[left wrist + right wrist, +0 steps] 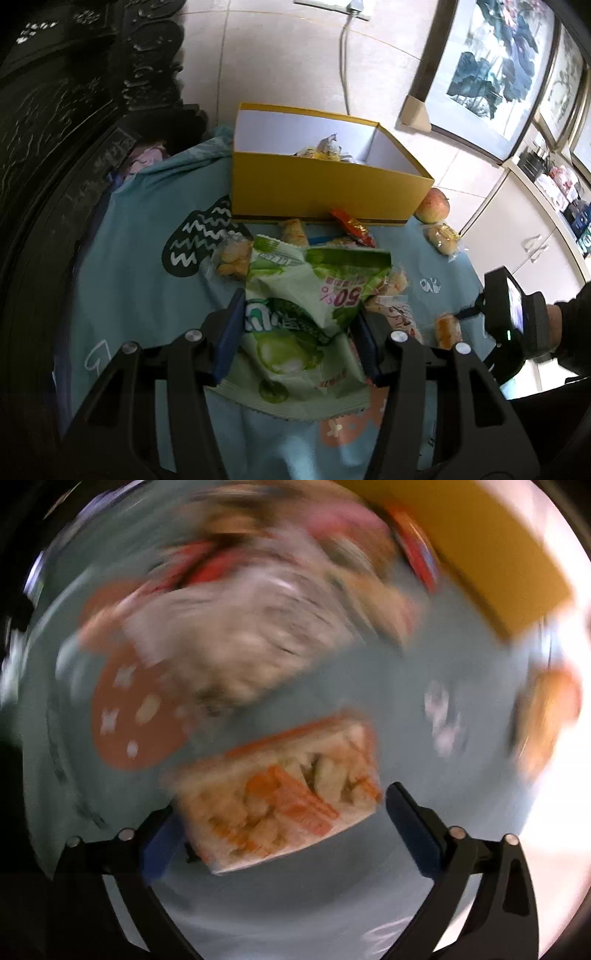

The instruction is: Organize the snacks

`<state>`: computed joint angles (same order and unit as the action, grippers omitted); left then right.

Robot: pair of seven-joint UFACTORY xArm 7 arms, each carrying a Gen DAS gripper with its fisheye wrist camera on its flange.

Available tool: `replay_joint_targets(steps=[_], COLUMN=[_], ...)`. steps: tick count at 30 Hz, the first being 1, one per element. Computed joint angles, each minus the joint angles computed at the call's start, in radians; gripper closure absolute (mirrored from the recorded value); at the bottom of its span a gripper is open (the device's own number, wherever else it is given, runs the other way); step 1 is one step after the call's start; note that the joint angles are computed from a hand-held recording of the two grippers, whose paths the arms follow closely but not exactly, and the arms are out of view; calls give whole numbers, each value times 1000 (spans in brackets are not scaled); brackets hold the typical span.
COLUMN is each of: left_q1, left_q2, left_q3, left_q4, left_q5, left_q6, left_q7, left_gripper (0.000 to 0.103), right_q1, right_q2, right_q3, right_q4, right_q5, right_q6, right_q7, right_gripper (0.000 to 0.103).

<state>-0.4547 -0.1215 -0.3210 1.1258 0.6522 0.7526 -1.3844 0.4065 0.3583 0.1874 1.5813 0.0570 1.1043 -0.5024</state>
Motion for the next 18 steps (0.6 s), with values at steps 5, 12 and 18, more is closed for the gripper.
replay_joint_targets(steps=[5,12,18], left_q1=[4,-4,-4], left_q2=[-4,24,0], left_q3=[2,7,6], left_q4=[-16,6,-11], left_q5=[-4,-6,8], left_q6=[-17,-43,-39], left_q7=[-15,5,-6], left_gripper=[48,48,48], right_q1=[-33,-19,1], right_q2=[38,-57,-53], right_q3=[-18,12,-11], right_q4=[72,-86,-32], right_q5=[156,112,10], right_q6=[66,-123,-97], right_q7=[302,277,257], right_gripper=[27,29,16])
